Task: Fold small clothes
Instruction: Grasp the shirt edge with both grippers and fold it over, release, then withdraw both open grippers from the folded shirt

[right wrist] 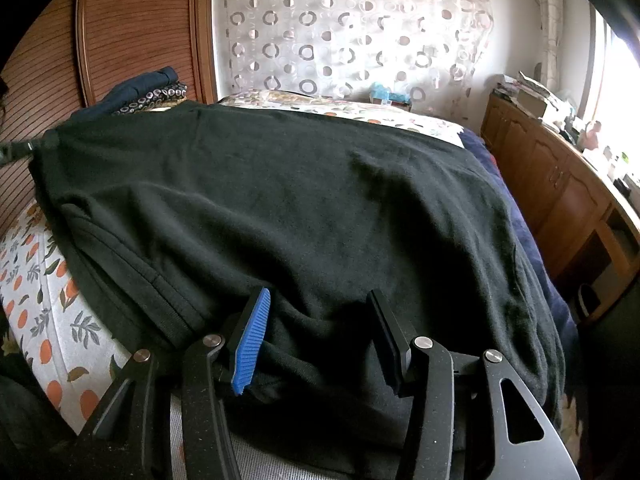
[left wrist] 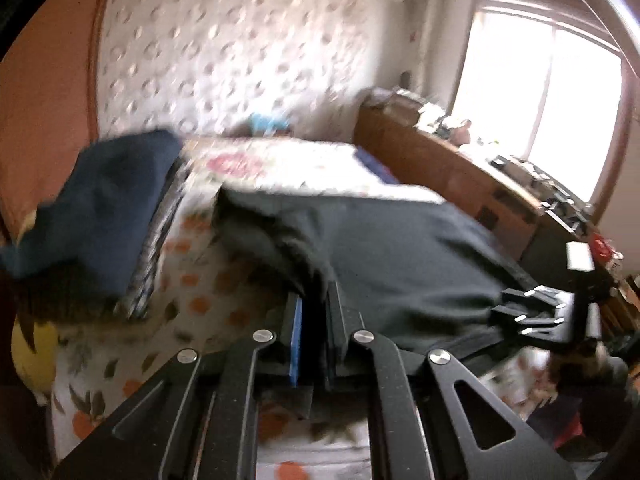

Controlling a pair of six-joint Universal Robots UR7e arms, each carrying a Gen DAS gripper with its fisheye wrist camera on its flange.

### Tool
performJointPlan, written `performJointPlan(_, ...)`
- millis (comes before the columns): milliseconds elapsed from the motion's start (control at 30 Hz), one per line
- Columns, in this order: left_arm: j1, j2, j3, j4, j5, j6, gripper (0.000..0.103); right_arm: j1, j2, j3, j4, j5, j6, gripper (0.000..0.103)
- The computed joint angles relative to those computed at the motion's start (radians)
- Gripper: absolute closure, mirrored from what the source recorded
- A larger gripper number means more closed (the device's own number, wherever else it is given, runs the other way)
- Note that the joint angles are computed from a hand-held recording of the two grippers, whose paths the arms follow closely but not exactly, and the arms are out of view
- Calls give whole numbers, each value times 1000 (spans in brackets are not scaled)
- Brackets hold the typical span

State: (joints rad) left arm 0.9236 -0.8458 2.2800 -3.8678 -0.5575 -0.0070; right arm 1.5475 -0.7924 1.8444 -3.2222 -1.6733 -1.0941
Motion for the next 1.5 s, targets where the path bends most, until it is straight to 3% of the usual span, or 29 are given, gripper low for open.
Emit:
performJointPlan(167, -37, 30, -62, -32, -37, 88, 93, 0, 0, -1, 2, 1, 4, 52)
performJointPlan(400, -39, 43, -146, 34, -113, 129, 93, -5, -33, -5, 38, 12, 26, 52)
performJointPlan(667, -57, 78, -276, 184, -185, 169, 94, -49, -141, 49, -30, 96, 54, 52)
performJointPlan(900, -76, 121, -405, 304, -249, 211, 94, -79, -183, 80, -96, 121, 63, 52)
performJointPlan(1067, -88, 168, -474, 362, -236, 231, 93, -90, -185, 119, -159, 139, 81, 52)
performJointPlan(1133, -88, 179, -476, 373, -227, 231, 89, -94, -173, 114, -177, 150, 91, 52)
performJointPlan(1167, -85, 177, -469, 386, -246, 226, 81, -98, -173, 123, -184, 155, 93, 52)
performJointPlan(1200, -86, 178, -461, 377, -247, 230, 64, -98, -169, 124, -185, 153, 95, 52)
performJointPlan(1300, -87, 177, -437, 323, -247, 252, 42, -96, -155, 125, -188, 143, 92, 52)
performJointPlan(1400, -84, 156, -407, 322, -241, 228, 32, -90, -157, 115, -158, 144, 96, 52)
performJointPlan(1500, -80, 139, -367, 289, -214, 213, 28, -85, -159, 101, -119, 146, 88, 52)
